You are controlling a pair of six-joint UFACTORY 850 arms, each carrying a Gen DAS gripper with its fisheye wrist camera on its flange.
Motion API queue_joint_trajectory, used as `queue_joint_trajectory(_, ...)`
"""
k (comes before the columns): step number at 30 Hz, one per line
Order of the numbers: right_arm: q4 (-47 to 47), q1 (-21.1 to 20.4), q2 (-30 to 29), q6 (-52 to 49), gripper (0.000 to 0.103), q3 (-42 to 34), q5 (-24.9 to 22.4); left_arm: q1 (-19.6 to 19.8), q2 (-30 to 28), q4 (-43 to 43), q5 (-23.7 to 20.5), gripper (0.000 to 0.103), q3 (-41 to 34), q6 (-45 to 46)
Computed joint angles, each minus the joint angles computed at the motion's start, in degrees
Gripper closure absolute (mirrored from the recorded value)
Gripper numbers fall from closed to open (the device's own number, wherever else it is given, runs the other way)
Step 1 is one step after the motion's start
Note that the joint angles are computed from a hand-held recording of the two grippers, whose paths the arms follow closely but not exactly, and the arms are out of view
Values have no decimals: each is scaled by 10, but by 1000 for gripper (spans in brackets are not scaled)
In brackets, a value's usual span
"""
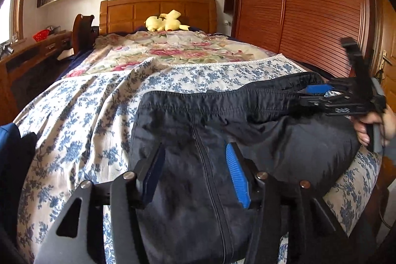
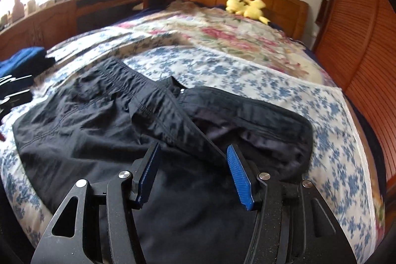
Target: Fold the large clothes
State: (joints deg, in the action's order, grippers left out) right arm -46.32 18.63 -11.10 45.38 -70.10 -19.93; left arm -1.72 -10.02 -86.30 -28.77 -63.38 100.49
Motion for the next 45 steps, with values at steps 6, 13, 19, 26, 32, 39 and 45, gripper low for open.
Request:
queue_joint_trajectory(6, 177, -19, -88, -181, 46, -98, -59, 1, -4, 0, -3, 53, 0, 1)
queue_joint_trajectory(13, 260, -26, -155, -315, 96, -175, -115, 3, -8, -7, -4, 53, -5, 2)
queue_joint_trajectory(19, 166, -27, -191, -241, 99, -229, -126, 0, -12, -3, -1, 53, -7, -1)
queue_joint_trajectory(26, 79, -28, -228, -147, 94, -288, -153, -3, -13, 0, -5, 53, -7, 0)
queue_joint_trajectory(32, 37, -42, -196, -46, 46, -258, -108, -6, -16, 12, -10, 53, -10, -6)
queue_joint_trajectory(39, -21, -53, -143, 19, 43, -202, -83, -9, -14, 15, -8, 53, -7, -6)
queue_joint_trajectory(45, -14, -80, -108, 14, 43, -151, -86, -9, -12, 12, -12, 52, -4, 1)
